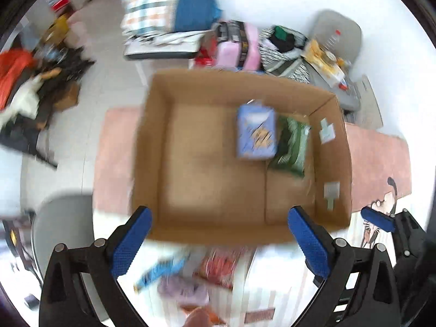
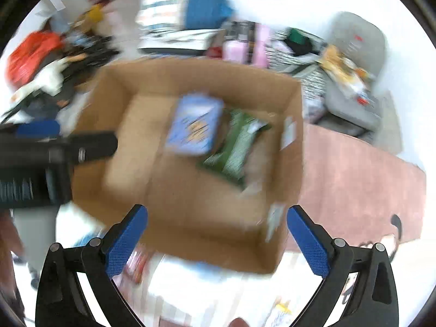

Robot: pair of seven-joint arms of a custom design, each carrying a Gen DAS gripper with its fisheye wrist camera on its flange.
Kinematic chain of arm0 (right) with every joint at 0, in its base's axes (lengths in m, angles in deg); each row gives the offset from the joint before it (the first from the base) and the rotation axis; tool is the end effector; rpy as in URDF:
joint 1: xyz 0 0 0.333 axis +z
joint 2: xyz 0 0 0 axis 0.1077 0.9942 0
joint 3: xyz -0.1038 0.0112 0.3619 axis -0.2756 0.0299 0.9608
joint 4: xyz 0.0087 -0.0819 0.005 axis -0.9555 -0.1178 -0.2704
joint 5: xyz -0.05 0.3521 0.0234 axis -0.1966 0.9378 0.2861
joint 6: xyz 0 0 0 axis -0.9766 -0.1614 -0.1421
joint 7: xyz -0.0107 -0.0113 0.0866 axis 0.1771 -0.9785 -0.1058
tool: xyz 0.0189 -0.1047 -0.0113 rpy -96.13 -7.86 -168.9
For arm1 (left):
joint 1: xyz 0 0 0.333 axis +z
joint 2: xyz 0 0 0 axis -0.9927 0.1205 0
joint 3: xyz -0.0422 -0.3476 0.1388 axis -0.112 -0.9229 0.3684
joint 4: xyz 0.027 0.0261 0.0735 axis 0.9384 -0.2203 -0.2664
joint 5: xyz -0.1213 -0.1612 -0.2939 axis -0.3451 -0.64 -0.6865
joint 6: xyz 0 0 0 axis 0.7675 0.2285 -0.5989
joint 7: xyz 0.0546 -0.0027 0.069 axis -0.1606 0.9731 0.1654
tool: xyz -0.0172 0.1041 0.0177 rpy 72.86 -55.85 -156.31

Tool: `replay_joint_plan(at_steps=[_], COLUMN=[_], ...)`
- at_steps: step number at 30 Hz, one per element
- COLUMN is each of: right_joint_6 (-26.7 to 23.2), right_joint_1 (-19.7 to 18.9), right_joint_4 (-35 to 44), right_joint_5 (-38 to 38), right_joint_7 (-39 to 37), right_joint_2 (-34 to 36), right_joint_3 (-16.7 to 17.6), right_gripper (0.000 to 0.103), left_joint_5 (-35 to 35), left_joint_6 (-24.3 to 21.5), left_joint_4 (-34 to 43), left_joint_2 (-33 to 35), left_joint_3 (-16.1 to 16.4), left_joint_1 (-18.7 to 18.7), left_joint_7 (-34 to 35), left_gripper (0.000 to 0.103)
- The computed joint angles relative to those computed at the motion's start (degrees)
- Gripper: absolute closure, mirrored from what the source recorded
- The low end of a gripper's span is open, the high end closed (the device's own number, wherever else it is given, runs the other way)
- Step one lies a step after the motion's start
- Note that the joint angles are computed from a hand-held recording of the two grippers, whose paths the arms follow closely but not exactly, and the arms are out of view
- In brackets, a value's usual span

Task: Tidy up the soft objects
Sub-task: 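Grasp the orange chip bag with the left tool while the right tool grasps the white bag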

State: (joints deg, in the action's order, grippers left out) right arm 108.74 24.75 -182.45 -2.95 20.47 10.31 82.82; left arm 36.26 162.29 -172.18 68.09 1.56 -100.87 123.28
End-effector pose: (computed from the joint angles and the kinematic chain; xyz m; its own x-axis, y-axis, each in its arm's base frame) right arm 0.4608 0.2134 0.6030 0.3129 -0.9458 -0.0871 -0.9361 -0.2915 -0.1970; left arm 0.4582 -0.2938 0.6183 0.0514 -0.9951 0.0848 -0.9817 -0.0660 -0.1788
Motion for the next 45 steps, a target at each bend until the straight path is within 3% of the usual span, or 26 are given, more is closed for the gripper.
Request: replay_joint_plan(at_steps=[2, 4, 8, 11, 16, 18, 22, 25, 28, 31, 36, 39, 42, 45], right_joint_6=[-1.7, -3.8, -4.5, -2.5, -2.4, -3.5, -6.9, -10.9, -11.4, -7.9, -4.8, -3.6, -4.3, -5.4], right_joint_1=[1.4, 2.7, 4.8, 5.5, 5.9, 5.7, 4.4, 1.6, -0.4, -1.0, -0.6, 0.1, 0.5, 0.9], right_joint_4=[-3.3, -5.9, -10.7, -12.9, -12.8, -12.4, -12.7, -14.2, -17.1, -20.7, -22.0, -23.5, -24.3, -25.5], right_joint_5=[1.4, 0.0, -5.9, -8.3, -6.1, -4.7, -0.7, 8.0, 13.1, 13.2, 10.8, 8.0, 6.3, 9.5], right_joint_7=[-5.9, -10.6, -14.9, -15.4, -16.9, -15.3, -8.8, -2.4, -2.1, -1.5, 1.2, 2.5, 3.2, 3.9], right_joint_2=[-2.9, -4.0, -2.8, -0.5, 3.5, 4.4, 4.1, 2.6, 0.1, -3.0, -3.4, -4.3, -6.3, -8.9], right_joint_3=[0.5, 1.5, 3.6, 3.9, 3.1, 2.8, 1.6, -0.8, -1.9, -1.5, -0.4, 0.5, 0.5, 0.0], right_gripper=[0.0, 0.0, 0.0, 0.0, 0.0, 0.0, 0.013, 0.018, 0.018, 0.018, 0.017, 0.018, 0.029, 0.037], left_joint_5=[-0.1, -1.6, -13.1, -19.3, -28.3, -31.0, -36.5, -43.5, -47.9, -45.3, -25.6, -17.5, -15.7, -12.2], left_joint_6=[1.0, -1.0, 1.0, 2.7, 7.9, 10.0, 13.7, 17.8, 20.2, 21.4, 18.9, 16.6, 16.3, 15.1], left_joint_4=[-6.8, -13.6, -25.5, -31.8, -39.9, -41.6, -44.4, -47.0, -48.5, -48.0, -41.3, -38.0, -36.4, -33.5], left_joint_2=[-5.7, -10.9, -16.9, -18.4, -20.2, -20.3, -20.3, -19.5, -17.7, -16.1, -10.7, -7.9, -6.9, -6.8], left_joint_3=[-0.2, -0.5, 0.3, 0.0, 0.0, 0.1, 0.5, 0.9, 0.4, -1.5, -6.1, -7.7, -7.9, -7.7], left_joint_1=[0.0, 0.0, -1.2, -2.4, -4.1, -4.6, -5.7, -7.0, -8.0, -7.9, -8.1, -9.8, -11.8, -12.5], left_joint_7=[-3.3, -6.4, -6.4, -5.5, -4.9, -4.2, -2.2, 0.4, 2.4, 1.0, -6.5, -10.5, -11.5, -13.1], left_gripper=[0.001, 0.001, 0.001, 0.011, 0.012, 0.012, 0.012, 0.013, 0.046, 0.052, 0.058, 0.063, 0.065, 0.066])
